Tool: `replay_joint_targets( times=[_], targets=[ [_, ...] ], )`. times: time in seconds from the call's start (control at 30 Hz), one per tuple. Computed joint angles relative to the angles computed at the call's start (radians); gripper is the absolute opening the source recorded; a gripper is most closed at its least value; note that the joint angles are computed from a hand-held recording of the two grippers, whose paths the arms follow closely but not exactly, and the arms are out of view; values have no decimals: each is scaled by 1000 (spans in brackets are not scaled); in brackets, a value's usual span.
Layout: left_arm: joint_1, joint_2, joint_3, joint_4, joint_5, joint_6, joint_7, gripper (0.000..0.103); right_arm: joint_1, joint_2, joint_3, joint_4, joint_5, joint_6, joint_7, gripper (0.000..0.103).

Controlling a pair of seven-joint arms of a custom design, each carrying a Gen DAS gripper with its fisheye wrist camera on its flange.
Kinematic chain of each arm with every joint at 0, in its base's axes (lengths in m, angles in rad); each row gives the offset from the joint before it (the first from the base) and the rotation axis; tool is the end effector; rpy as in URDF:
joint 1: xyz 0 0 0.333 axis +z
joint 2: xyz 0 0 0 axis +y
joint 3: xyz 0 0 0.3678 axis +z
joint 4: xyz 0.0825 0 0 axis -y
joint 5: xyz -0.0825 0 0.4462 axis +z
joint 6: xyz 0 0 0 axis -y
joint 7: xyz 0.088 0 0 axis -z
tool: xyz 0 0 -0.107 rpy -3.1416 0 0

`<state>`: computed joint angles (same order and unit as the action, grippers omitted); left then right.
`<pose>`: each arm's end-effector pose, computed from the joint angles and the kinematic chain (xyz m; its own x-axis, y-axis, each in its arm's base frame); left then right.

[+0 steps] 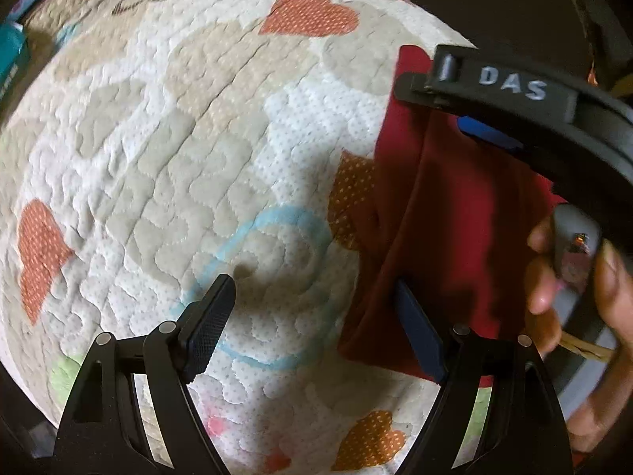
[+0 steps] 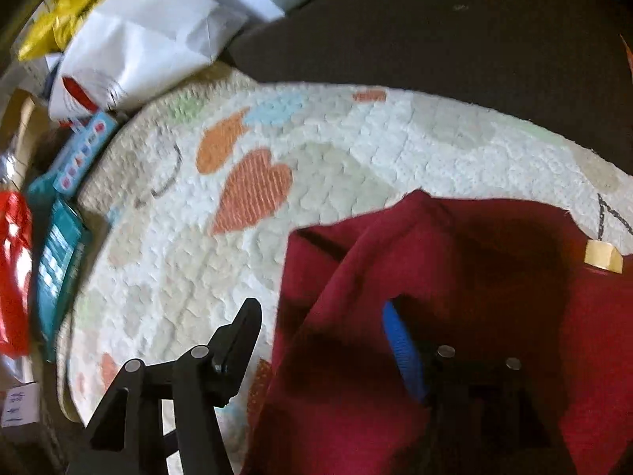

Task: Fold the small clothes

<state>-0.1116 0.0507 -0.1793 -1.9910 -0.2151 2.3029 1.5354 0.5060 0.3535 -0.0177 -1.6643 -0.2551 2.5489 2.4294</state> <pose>0.6207 -0.1889 0.4876 -0.1528 -0.9662 0.2076 -0.9662 0.1019 -0.2368 0.6799 0.3670 0.4830 -0.1330 -0.9683 -0.2115 -0.8421 0.2230 -0.4911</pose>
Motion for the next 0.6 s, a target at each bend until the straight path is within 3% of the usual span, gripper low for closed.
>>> replay_joint_targets(
  times=[0.13,0.2,0.3,0.4,0.47,0.6],
  targets=[
    [-5,6,-3,4,25,9,-11,82,16,27,-15,34,-49,-30,-6,60],
    [-8,8,-6,6,36,14,-12,82,27,19,-28,21,-88,-32,2,39],
    [-13,10,-11,14,28,15,-18,82,-10,-25,-1,-57,-24,82,-10,19],
    [-19,12,-17,22,19,10,13,82,-23,-84,-1,-151,17,225,19,16],
    [-24,14,-22,19,1,38,33,82,-45,-118,21,-201,72,297,-31,16],
    [-26,47,-32,51,-67,40,56,82,-44,-156,21,-246,105,346,-45,16]
  ],
)
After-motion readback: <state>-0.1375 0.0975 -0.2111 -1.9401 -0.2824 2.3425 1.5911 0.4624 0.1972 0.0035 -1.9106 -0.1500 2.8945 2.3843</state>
